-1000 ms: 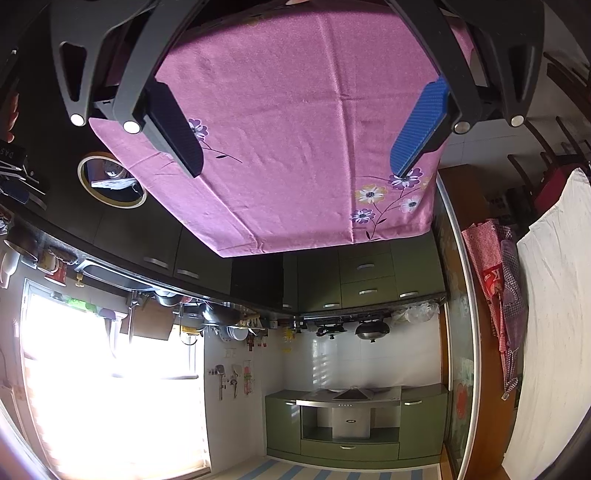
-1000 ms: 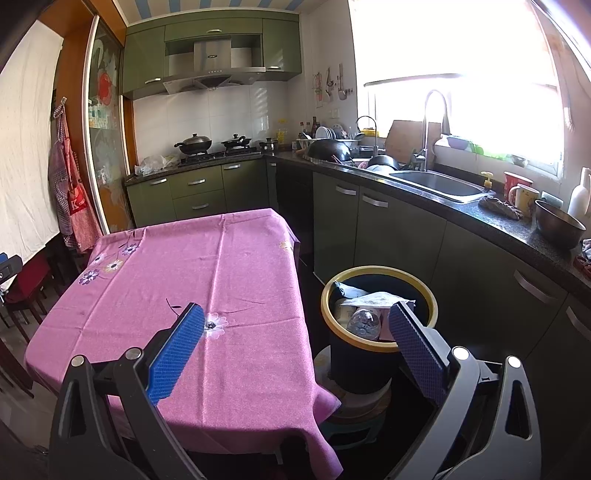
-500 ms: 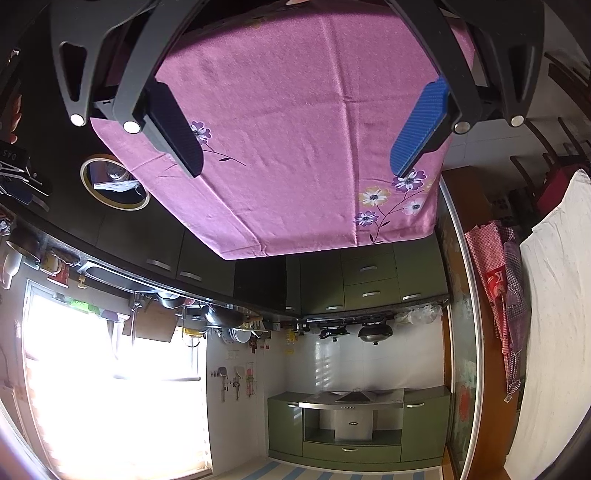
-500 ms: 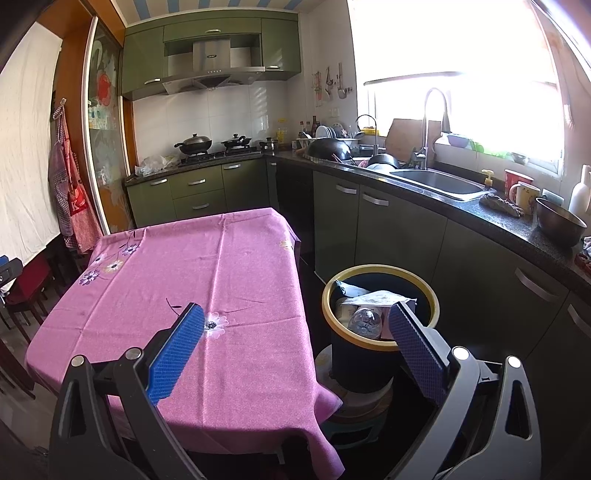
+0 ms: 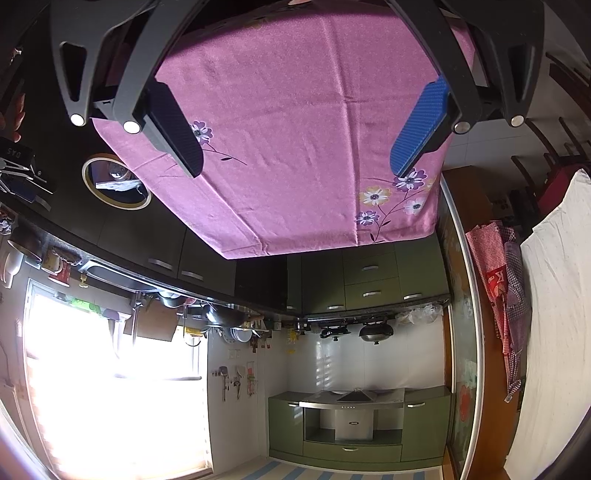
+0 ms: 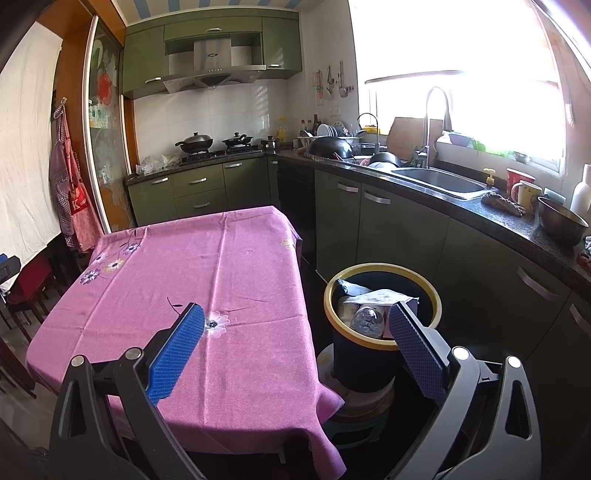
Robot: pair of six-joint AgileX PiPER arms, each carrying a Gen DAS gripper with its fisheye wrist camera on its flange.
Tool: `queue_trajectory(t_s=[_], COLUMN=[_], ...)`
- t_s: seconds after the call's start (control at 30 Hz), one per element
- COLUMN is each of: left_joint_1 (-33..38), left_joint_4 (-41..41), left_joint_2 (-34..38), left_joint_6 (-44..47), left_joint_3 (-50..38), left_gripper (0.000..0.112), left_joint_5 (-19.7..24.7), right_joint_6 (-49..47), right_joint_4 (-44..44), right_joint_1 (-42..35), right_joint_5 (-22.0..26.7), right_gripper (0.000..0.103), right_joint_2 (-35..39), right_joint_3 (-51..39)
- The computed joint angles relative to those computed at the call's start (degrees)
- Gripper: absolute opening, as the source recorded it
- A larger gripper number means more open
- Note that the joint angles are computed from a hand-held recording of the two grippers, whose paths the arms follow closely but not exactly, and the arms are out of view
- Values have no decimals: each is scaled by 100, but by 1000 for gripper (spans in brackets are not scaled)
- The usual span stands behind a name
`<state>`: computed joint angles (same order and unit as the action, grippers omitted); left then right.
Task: Collect trash
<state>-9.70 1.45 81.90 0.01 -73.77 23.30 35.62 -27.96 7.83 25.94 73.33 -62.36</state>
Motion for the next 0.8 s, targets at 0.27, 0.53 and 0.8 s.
queue_trajectory(t_s=[0.27, 0.53, 0.8], left_joint_1=[-26, -59, -30], left_joint_4=[-5, -65, -163], left_joint_2=[-14, -38, -47], left_joint_6=[37, 129, 238], left_joint_3=[17, 56, 71], left_gripper=[96, 96, 96], left_joint_5=[-12, -28, -44], right_joint_6=[-67, 37, 107], right_joint_4=[62, -21, -78], right_joint_1=[-26, 17, 60], right_joint_5=[-9, -28, -21], right_gripper=[98, 98, 98], right_joint_2=[-7, 18, 31], right_joint_3=[-4, 12, 21])
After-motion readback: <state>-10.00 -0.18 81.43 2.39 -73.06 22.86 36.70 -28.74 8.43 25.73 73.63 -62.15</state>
